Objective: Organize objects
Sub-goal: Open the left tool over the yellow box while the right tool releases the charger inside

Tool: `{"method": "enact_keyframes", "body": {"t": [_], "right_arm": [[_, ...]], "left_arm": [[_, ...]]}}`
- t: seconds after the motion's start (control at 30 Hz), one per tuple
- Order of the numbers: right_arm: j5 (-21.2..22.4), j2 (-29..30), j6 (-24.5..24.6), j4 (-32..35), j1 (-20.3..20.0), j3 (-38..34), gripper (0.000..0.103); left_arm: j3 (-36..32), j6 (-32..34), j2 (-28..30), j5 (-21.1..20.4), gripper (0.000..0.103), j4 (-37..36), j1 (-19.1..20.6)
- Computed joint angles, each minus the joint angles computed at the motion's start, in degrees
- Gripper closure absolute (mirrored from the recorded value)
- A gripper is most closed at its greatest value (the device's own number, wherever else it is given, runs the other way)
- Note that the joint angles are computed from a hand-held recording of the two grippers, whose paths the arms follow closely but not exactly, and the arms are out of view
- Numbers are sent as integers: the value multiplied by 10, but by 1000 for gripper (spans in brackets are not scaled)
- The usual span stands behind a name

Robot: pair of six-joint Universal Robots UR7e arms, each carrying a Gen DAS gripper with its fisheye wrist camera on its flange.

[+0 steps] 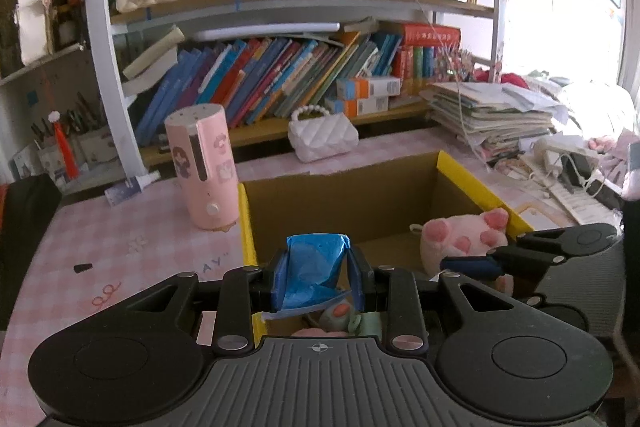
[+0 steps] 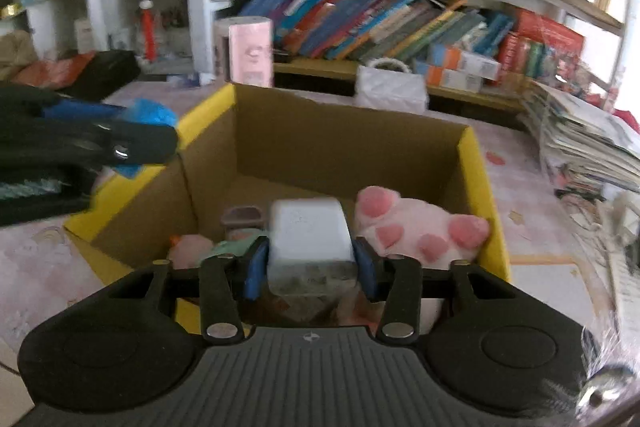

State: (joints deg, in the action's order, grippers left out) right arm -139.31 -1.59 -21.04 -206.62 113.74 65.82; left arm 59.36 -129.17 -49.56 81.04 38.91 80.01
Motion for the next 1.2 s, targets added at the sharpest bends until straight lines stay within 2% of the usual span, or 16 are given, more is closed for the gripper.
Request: {"method": "enact_keyframes", "body": {"t": [0.2, 0.53, 0.7, 0.8, 0.9, 1.0, 1.1, 1.17, 1.2], "right_arm": [[59, -36, 59, 22, -16, 56, 62], [58, -50, 75, -19, -15, 97, 62], [39, -40, 44, -74, -5, 99, 62], [16, -29, 14, -115, 3, 94, 62], [13, -29, 11, -138, 5, 103, 62], [6, -26, 1, -152, 7, 102, 62], [1, -22, -4, -170, 8, 102, 60], [-4, -19, -1, -179, 9, 98, 59], [-8, -17, 0, -180, 10, 96, 58]], "left_arm": [[-3, -2, 19, -20, 74, 4, -5], [-4, -20, 29, -45, 74, 6, -4], [-22, -56, 40, -64, 74, 23, 0], [-1, -37, 30, -66, 73, 4, -1], [25, -15, 20, -73, 73, -20, -4], [38, -23, 11, -70, 73, -29, -3], [37, -32, 7, -61, 64, -24, 0], [37, -33, 2, -47, 51, -15, 2], [47, -30, -6, -40, 40, -22, 3]]}}
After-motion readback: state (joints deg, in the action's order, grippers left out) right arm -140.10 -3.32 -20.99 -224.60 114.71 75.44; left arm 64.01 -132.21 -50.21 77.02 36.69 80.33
